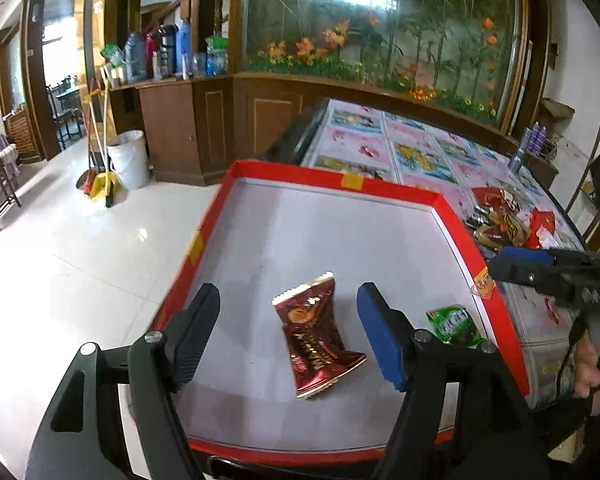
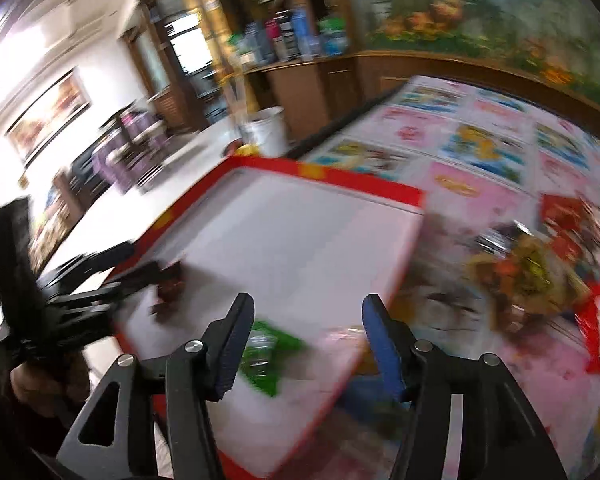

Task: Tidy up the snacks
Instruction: 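Carry both snacks over the red-rimmed tray and open both tools to drop them, then move both open tools back to the snack pile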

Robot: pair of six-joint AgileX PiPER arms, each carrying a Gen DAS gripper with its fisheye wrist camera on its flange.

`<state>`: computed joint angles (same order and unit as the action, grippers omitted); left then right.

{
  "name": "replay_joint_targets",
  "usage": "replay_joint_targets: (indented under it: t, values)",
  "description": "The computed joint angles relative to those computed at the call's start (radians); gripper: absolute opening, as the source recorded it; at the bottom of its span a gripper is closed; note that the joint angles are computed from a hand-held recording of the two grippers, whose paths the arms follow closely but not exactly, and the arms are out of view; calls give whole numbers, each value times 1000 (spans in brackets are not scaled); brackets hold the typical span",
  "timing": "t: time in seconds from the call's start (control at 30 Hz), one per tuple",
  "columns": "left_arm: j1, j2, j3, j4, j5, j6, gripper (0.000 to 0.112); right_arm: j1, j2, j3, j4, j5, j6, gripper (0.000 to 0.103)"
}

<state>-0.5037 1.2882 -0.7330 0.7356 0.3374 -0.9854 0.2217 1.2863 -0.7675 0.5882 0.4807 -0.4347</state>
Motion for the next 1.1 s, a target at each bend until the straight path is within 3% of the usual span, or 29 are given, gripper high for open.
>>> replay_joint_targets:
  t: [0.13, 0.23, 0.27, 0.4, 0.53, 0.67, 0.83, 0.97, 1.1]
  values:
    - [21, -38, 21, -6, 3, -7, 74, -151, 72, -1, 228, 85, -172, 60]
    - [16, -62, 30, 9, 23, -25, 74, -151, 109, 4, 337, 116, -283, 60]
    - [5, -73, 34, 29, 36, -46, 74, -153, 121, 3, 373, 138, -312, 64]
    - [-19, -107, 44, 65, 63, -74, 74, -101, 110, 18, 369, 126, -296, 67]
    - [-35, -132, 50, 83, 93, -85, 74, -89, 64, 50, 421, 228, -351, 67]
    - [-58, -144, 46, 73, 110, -75, 74, -50, -53, 101, 299, 129, -285, 65]
    - [-138, -118, 16, 109, 142, -105, 74, -325, -156, 117, 118, 121, -239, 65]
    - [-205, -76, -26, 130, 163, -130, 74, -564, -83, 45, -17, 98, -240, 68]
    - [-288, -35, -88, 129, 203, -134, 74, -622, 37, -47, -118, 62, -210, 68]
